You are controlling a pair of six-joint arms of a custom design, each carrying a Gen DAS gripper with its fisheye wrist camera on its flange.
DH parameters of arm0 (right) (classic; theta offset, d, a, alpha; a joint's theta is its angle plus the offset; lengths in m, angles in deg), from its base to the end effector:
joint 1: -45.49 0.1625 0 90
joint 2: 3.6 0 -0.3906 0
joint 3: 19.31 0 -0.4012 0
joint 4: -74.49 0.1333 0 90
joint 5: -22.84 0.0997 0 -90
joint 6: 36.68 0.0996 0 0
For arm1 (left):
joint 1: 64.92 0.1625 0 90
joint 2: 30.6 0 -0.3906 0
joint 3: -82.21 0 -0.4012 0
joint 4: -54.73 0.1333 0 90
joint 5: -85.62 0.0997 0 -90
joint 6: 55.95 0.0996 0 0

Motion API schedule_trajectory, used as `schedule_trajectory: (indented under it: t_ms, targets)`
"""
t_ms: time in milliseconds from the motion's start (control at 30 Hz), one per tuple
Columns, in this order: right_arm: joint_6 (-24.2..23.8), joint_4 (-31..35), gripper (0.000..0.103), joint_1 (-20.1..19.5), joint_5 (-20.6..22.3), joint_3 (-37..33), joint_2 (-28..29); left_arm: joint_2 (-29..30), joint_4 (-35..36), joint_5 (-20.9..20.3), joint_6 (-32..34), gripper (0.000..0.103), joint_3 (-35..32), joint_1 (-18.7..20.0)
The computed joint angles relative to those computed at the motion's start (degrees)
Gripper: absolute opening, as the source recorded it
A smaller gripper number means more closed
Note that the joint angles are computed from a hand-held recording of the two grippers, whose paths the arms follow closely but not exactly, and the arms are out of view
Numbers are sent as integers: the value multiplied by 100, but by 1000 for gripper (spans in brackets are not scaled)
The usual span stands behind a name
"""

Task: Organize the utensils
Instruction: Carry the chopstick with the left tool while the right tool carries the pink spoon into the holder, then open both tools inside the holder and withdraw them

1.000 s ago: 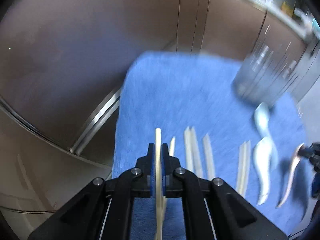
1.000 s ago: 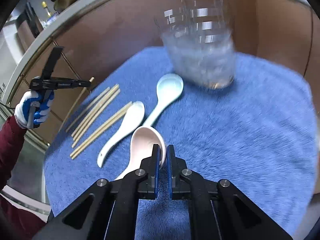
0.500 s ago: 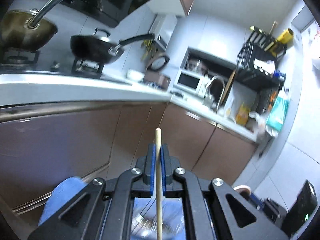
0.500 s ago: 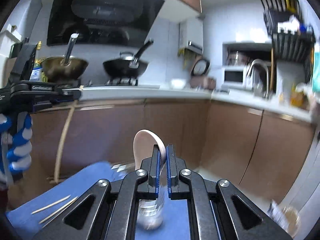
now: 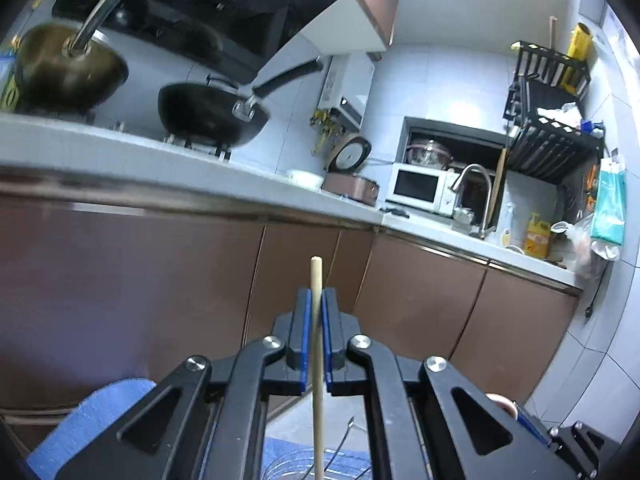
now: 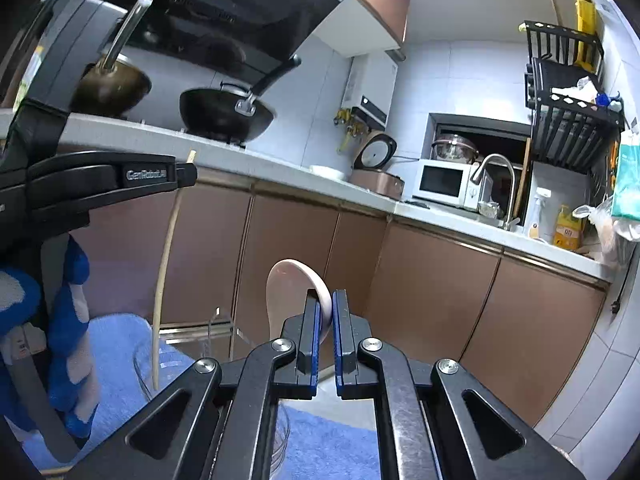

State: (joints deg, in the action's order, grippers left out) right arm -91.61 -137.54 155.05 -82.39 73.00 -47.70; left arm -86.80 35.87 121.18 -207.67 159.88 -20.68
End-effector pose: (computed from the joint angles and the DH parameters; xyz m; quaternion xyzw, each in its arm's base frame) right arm 0.3246 -0.5935 0.2042 0.4163 -0.6791 0.5349 0.2818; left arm -0.3118 -0.6028 0.2380 0.1348 0.7036 -0.6574 0.2335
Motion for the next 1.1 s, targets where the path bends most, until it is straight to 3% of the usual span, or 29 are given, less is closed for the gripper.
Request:
schedule_trajectory:
  t_ms: [300,467,600,767,933,1000,1100]
  targets:
    - [239,135,13,-178,188,300,-76,29,-207,-89,65,7,318,87]
    - [505,391,17,-222,118,453,-225,-23,155,-174,-114,9,367,20]
    - [584,428,26,-225,95,576,-312,-77,242,-264,-91,18,450,-53]
    - [633,370,27,-161,48,716,-460,-217,468,-399,-184,20,522,-206]
    - [762,387,27,-104,3,978,-760,-426,650,-798,-177,21,686,-493]
    - [830,419,27,-74,-32,1111,-903,-479,753,-1123,-160,32,722,-662]
    - [957,521,27,-4,-95,1392,-1198,-617,856,-1562,-174,39,901,-926]
